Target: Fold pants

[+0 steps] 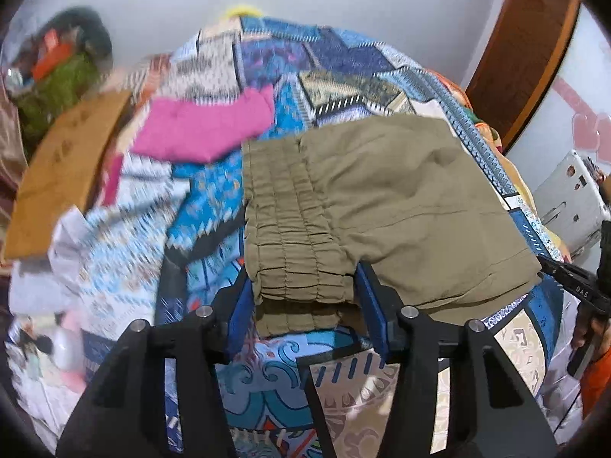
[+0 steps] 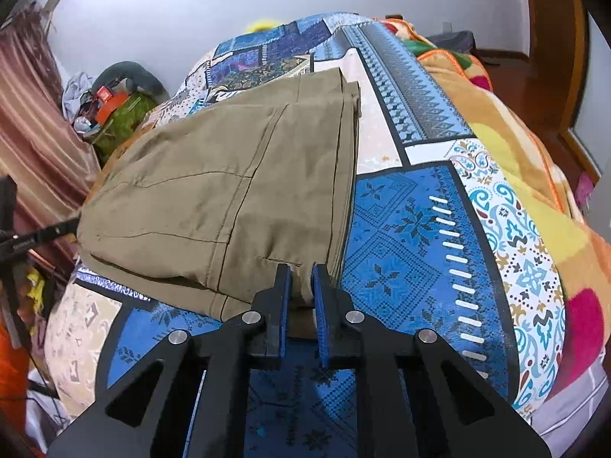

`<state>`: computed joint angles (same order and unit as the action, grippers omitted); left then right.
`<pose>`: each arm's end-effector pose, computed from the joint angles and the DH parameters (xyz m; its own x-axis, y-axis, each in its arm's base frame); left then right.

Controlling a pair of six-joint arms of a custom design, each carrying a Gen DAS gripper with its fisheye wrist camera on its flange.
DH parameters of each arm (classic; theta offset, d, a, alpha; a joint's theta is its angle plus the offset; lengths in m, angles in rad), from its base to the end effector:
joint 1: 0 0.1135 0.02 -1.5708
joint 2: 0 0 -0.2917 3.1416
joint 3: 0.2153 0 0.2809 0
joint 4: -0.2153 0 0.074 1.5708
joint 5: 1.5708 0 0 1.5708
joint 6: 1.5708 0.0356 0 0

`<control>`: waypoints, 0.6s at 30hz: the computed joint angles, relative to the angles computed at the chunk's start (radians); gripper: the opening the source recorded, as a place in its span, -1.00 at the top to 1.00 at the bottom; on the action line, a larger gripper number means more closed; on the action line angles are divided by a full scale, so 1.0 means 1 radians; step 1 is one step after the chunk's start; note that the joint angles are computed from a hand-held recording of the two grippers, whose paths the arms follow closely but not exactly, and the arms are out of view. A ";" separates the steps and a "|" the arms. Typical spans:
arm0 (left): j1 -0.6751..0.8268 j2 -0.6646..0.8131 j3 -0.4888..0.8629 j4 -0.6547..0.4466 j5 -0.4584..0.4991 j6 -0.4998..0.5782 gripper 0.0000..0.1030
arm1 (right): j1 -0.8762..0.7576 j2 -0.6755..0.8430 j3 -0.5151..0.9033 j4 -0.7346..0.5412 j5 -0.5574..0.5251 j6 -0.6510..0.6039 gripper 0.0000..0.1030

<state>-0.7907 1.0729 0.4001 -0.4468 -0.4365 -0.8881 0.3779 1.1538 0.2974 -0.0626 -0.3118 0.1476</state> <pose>0.1366 -0.1167 0.1501 -0.7985 -0.1926 -0.5703 -0.1665 0.9811 -0.0983 0.1748 0.0811 0.1264 -0.8080 -0.1701 -0.5642 -0.4098 0.8502 0.3304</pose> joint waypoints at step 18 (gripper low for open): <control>0.047 -0.034 -0.107 0.084 0.126 -0.025 -0.07 | 0.093 -0.034 -0.011 -0.040 0.125 -0.037 0.84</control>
